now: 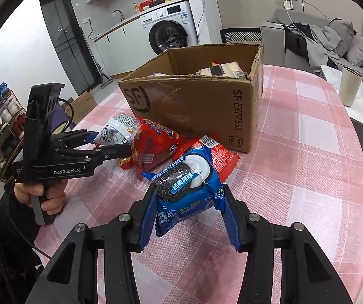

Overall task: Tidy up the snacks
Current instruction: 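Carry the chip bag with left tool while right tool carries Oreo pack over box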

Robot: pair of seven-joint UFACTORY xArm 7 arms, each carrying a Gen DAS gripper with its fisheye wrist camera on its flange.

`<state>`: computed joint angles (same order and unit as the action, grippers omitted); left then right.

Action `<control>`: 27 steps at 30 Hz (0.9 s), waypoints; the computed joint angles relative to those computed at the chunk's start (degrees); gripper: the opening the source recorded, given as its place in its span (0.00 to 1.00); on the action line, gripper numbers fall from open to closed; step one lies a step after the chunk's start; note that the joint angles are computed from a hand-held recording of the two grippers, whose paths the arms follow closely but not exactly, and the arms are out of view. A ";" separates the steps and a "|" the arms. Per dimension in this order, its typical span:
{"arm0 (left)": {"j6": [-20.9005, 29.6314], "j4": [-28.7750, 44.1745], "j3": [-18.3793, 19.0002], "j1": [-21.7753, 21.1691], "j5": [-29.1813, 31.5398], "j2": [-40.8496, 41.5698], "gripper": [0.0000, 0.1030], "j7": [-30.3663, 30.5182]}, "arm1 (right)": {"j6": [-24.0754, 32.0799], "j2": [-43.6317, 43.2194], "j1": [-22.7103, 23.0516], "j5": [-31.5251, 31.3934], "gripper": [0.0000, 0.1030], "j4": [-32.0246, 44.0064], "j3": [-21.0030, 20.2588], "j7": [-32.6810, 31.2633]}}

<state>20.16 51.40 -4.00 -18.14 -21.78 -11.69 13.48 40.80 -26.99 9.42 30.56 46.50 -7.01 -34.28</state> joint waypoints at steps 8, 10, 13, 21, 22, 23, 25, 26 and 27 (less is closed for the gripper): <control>-1.00 -2.44 1.53 -1.51 -1.99 -4.33 0.52 2.46 | -1.02 -0.67 0.24 1.12 0.47 -0.19 -0.44 -0.47; -1.25 -3.02 1.96 -1.76 -2.36 -5.50 0.52 2.75 | -1.38 -0.91 0.30 1.43 0.47 -0.24 -0.60 -0.48; -1.81 -3.66 2.57 -2.29 -2.93 -7.07 0.52 3.05 | -2.21 -1.39 0.47 2.06 0.47 -0.39 -0.85 -0.47; -2.39 -5.25 3.27 -2.96 -1.97 -11.55 0.52 1.87 | -5.01 -2.57 1.10 3.22 0.47 -0.75 -1.24 0.83; -2.52 -5.40 3.33 -3.04 -1.74 -11.97 0.52 1.61 | -5.56 -2.72 1.10 3.23 0.47 -0.82 -1.16 1.26; -2.57 -5.47 3.41 -3.15 -1.52 -12.32 0.52 1.37 | -5.99 -2.81 1.23 3.34 0.47 -0.82 -1.23 1.55; -2.74 -5.52 3.36 -3.19 -0.77 -13.03 0.52 0.88 | -6.68 -2.70 1.26 3.25 0.47 -0.62 -1.27 2.29; -2.82 -5.58 3.38 -3.22 -0.37 -13.37 0.52 0.71 | -7.15 -2.83 1.34 3.24 0.47 -0.60 -1.23 2.68; -2.94 -5.53 3.33 -3.10 0.19 -13.77 0.52 0.51 | -7.29 -2.81 1.47 3.16 0.47 -0.45 -1.31 2.96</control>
